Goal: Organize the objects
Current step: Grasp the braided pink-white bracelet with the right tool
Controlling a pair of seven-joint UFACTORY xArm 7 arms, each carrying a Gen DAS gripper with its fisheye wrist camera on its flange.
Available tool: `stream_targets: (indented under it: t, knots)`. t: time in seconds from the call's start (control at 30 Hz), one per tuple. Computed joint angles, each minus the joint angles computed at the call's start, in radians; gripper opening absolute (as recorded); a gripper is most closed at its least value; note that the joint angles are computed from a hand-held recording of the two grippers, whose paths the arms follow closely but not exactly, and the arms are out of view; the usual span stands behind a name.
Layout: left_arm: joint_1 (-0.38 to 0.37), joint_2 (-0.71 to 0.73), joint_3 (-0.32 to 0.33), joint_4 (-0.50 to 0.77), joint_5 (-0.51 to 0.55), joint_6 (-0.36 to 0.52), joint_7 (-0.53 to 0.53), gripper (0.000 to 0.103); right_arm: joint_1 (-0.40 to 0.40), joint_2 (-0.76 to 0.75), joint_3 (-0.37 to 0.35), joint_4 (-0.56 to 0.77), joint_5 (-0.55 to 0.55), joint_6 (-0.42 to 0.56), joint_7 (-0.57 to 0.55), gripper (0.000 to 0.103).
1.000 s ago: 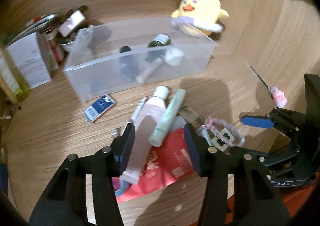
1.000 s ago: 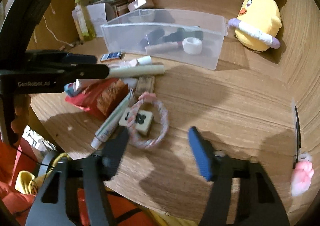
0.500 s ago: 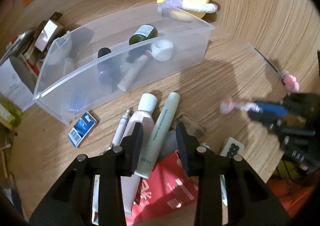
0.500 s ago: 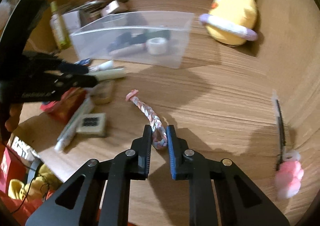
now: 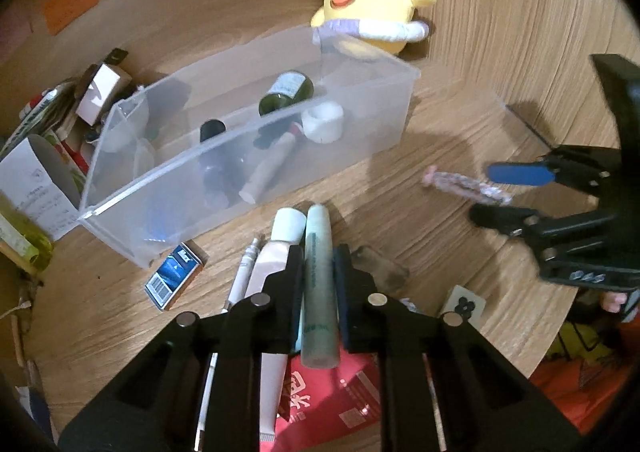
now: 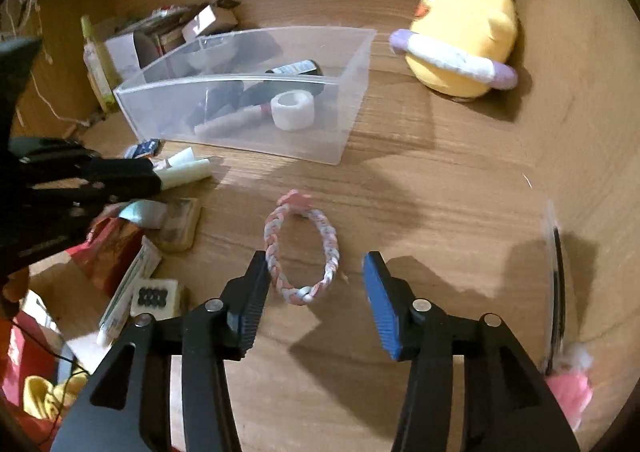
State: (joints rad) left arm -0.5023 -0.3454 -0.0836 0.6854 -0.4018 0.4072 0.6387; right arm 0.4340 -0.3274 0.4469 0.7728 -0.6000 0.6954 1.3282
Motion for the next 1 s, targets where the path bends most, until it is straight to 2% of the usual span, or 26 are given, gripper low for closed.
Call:
stream_targets:
  t: [0.1,0.4,0.47,0.53,0.63,1.0]
  knots:
    - [-0.023,-0.024,0.030,-0.005,-0.053,-0.002,0.035,0.015,-0.001,0.044,-0.005,0.044,-0.011,0.018,-0.031,0.058]
    - [-0.062,-0.061,0.107,0.000,-0.219,-0.004,0.142,0.014,0.018,0.150,-0.051,0.156,-0.033,0.058,-0.084,0.058]
    - [-0.060,-0.060,0.113,0.011,-0.246,0.004,0.159,0.014,0.029,0.180,-0.062,0.181,-0.045,0.074,-0.093,0.054]
    - [-0.055,-0.059,0.110,0.016,-0.266,0.004,0.171,0.014,0.042,0.202,-0.080,0.194,-0.039,0.074,-0.110,0.035]
    - [-0.049,-0.064,0.106,0.024,-0.287,0.004,0.184,0.014,0.052,0.206,-0.105,0.184,-0.028,0.038,-0.113,0.021]
    - [-0.050,-0.067,0.109,0.073,-0.360,0.003,0.200,0.014,0.032,0.107,-0.077,0.161,-0.124,0.026,-0.022,0.019]
